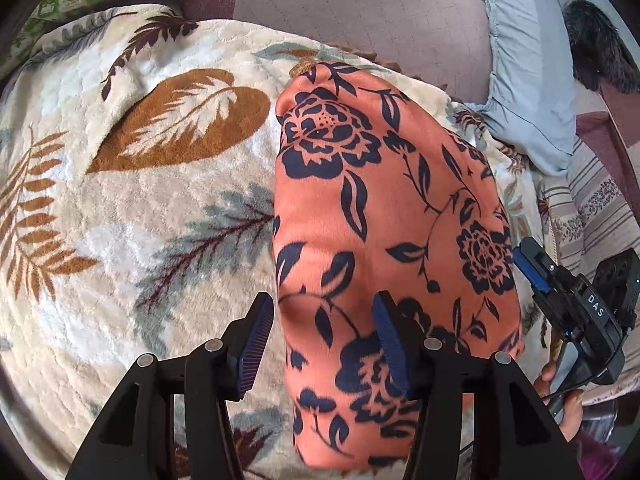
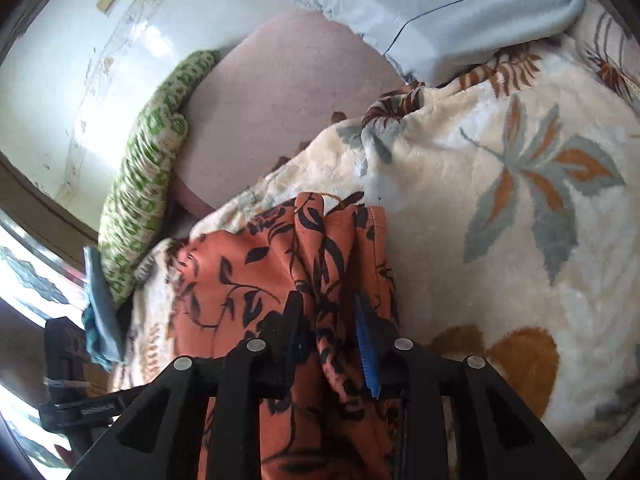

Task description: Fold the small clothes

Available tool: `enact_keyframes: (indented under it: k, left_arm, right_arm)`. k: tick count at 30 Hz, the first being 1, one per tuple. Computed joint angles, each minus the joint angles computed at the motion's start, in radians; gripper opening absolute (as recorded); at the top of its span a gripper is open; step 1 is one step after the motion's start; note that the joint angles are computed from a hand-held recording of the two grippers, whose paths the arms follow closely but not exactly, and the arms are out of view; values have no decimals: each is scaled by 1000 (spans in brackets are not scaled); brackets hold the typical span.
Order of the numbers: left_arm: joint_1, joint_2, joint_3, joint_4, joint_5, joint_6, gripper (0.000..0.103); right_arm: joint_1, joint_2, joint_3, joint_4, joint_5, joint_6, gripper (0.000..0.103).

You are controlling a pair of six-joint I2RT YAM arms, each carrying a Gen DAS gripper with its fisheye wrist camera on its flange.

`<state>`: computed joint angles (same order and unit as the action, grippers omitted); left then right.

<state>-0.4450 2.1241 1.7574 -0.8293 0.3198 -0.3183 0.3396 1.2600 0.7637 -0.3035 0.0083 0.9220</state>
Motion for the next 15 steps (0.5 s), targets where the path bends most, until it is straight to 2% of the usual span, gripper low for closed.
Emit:
enact_keyframes:
  k: [2,4,6,8,9,10,12,15]
  left_arm:
    - [4,-104,-130,48,22,-2,51]
    - [-10,-197,-251,112,3,-30,51]
    - [-45,-246,-319,121,-32,-60,51]
    - [-76,-213,-312,81,-42,-53,51]
    - [-91,-191,-305,60,-65,-54,51]
    - [-90,-179,-303,53,-71,-53,52]
    - [-93,-202,-340,92,-83,-68,54]
    - [-105,-193,-331,83,-103,-74,54]
  right_arm:
    - [13,-124,-59,-15,-63,31,37]
    - [83,-207,-88,-73,-40,72,49]
    - [174,-236,-109,-101,-5,102,49]
    - [293,-173,-75,-194,89,105,48]
    - [351,-113,-41,-256,151,93,38]
    - [389,-63,-16,-300,186,75,20]
    - [427,-96,-20,-320,221,126,17]
    - [470,-191,-41,-338,299,204,16]
